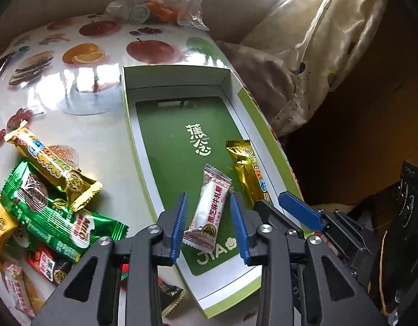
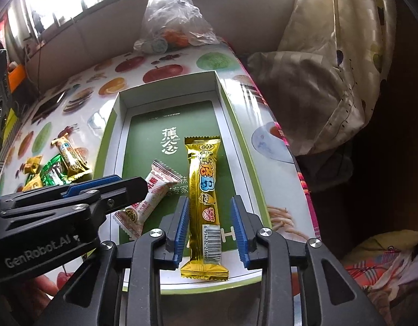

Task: Organize snacks
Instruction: 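Open the left tool to drop the candy while the right tool releases the gold bar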

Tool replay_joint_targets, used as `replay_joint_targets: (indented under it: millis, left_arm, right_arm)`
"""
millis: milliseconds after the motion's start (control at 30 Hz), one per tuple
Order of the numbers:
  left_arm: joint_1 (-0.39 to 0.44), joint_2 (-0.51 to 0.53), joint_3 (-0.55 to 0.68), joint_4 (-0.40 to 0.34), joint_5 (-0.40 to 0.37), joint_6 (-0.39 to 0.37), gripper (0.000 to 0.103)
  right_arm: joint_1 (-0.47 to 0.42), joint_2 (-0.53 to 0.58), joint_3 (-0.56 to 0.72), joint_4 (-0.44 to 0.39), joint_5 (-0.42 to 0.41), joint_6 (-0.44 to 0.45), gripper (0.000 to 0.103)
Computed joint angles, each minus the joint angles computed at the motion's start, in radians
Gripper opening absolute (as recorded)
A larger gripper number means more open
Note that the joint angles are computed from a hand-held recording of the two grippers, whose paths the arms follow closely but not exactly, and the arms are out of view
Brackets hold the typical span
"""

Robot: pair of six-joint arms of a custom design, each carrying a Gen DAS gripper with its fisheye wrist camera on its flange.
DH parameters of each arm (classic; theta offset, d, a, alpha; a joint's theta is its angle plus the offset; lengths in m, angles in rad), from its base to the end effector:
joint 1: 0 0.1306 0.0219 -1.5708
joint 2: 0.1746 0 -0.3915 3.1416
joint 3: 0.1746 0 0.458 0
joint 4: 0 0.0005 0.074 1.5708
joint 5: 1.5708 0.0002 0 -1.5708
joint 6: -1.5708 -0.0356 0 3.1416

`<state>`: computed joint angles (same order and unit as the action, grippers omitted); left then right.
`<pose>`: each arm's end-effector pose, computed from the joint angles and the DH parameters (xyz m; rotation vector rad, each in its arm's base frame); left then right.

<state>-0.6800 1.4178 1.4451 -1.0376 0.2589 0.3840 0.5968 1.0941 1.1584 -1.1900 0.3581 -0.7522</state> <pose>0.4182 -0.3506 0.4426 0.4987 2.6580 -0.6978 0.3452 0.2188 0.4368 0.3051 2.5598 -0.0001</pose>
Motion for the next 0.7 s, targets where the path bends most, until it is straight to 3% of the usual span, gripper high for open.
replay_joint_targets:
  millis: [467, 700]
  left_arm:
    - [0.041, -0.122, -0.072, 0.008, 0.001, -0.02, 0.034]
    - [0.077, -0.187, -0.113, 0.015, -0.016, -0.035, 0.034]
  right_arm:
    - [0.058, -0.018, 0.012, -0.033, 0.066, -0.046, 0.035]
    - [0.108, -0.01, 0.032, -0.007, 0.093, -0.033, 0.035]
